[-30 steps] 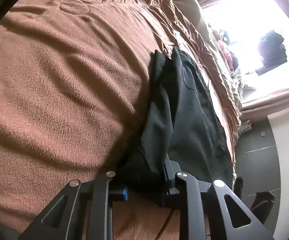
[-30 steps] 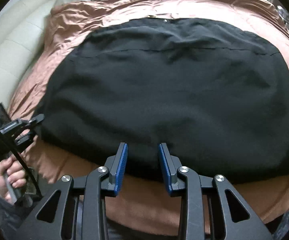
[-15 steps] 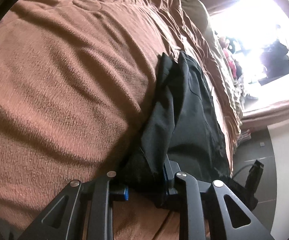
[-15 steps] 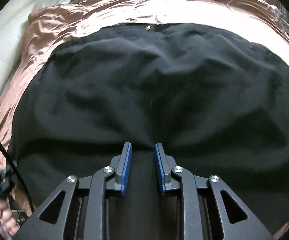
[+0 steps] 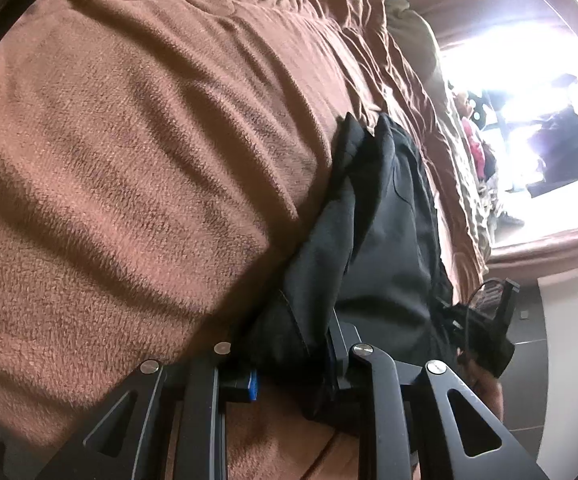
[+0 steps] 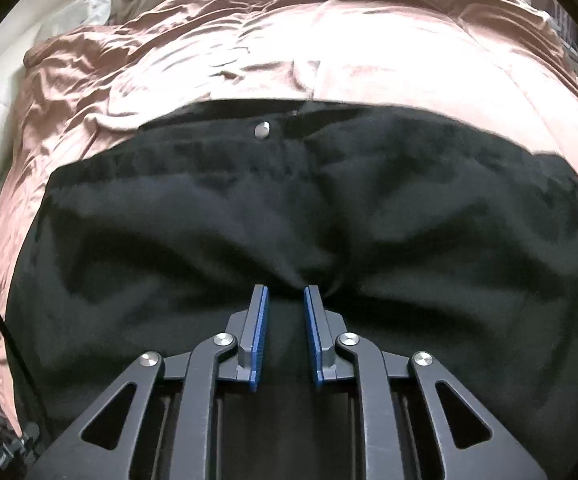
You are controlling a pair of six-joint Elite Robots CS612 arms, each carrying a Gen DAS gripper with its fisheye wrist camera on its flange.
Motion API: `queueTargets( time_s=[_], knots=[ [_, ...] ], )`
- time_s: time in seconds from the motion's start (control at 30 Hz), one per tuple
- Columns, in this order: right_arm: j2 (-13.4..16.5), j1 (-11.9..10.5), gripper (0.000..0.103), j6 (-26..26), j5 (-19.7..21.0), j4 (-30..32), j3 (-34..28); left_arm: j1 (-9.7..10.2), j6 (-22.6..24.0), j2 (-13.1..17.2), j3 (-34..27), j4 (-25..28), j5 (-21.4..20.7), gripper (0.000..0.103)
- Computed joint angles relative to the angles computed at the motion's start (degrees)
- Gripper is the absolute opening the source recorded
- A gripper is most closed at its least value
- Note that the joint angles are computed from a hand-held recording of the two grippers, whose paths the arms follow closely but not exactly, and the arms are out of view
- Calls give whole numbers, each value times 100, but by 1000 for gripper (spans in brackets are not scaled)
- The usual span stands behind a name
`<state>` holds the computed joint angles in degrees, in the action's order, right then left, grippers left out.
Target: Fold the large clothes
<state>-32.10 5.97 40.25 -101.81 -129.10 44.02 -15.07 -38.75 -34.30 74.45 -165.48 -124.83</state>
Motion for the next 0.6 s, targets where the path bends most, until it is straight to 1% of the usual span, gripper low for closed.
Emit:
queueTargets(
  time_s=[0.07,0.13,0.17,0.2,0.27,0.33,0.4,0.47,0.6],
  knots=[
    [116,-23,15,20,67,49,-199,-7,-11,-12,7,23,25,25],
    [76,-42,15,42,133,39,-181,-12,-61,-29,10,23,5,24],
    [21,-21,15,32,69,-40,-101,-7,-94,-29,7,7,-19,23],
    [-79,20,15,-35,-38,-235,65,-4,-115,-41,16,-16,-45,22],
    [-307,82,15,-187,-129,-569,441,-5,-128,-64,15,-66,-79,20],
    [-537,148,15,-258,-125,-901,854,-3,-159,-101,19,-192,-144,19],
    [-779,209,15,-245,-5,-1239,1319,-14,-155,-151,26,-354,-211,18],
    [-954,258,15,-190,157,-1525,1700,-30,-103,-201,19,-480,-288,18],
    [-1185,352,15,-24,323,-1961,2259,-58,-1,-251,-67,-576,-463,16]
  ],
)
